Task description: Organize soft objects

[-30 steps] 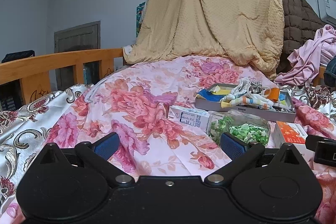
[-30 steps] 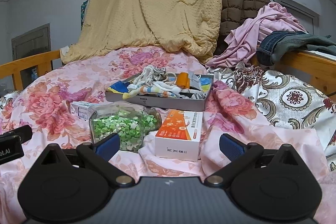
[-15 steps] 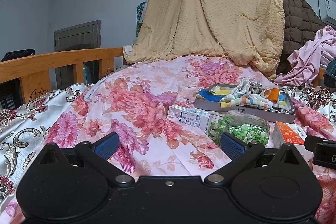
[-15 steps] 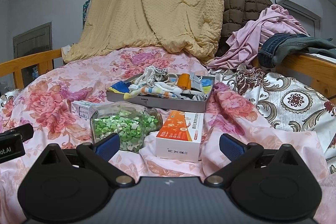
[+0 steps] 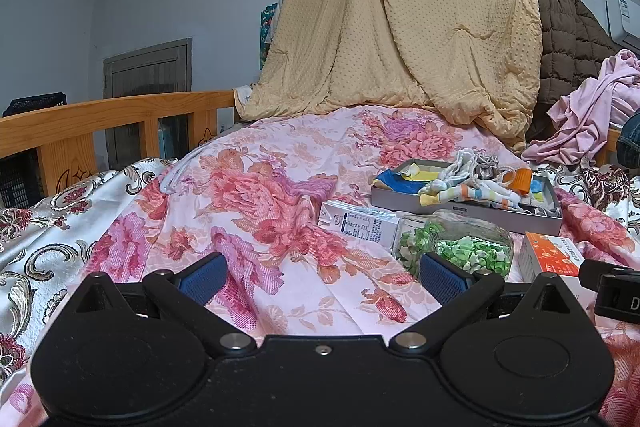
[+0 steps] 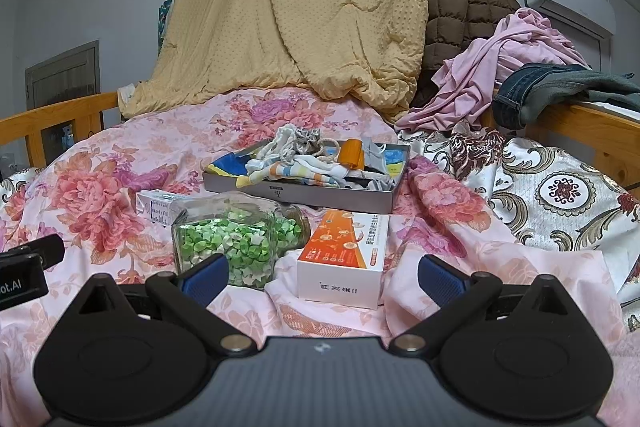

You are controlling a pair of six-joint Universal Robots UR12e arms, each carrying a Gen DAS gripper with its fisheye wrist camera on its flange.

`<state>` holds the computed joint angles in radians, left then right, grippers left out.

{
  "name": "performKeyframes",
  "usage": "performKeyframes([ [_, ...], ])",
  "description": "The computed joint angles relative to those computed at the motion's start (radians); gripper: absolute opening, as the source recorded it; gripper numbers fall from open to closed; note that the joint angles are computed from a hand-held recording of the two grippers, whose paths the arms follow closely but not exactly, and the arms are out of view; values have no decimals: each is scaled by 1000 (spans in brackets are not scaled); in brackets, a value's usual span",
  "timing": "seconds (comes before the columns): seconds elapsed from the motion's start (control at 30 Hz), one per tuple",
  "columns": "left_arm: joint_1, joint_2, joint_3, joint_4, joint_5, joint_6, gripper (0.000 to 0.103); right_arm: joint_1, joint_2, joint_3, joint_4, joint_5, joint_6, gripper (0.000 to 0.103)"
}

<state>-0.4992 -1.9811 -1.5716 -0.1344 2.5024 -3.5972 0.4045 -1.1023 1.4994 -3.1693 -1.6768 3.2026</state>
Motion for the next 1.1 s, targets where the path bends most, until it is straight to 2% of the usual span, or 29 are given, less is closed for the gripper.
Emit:
performKeyframes([
  [1.1, 0, 0, 0, -3, -1, -2, 102, -1, -2, -1, 18, 4, 3, 103],
])
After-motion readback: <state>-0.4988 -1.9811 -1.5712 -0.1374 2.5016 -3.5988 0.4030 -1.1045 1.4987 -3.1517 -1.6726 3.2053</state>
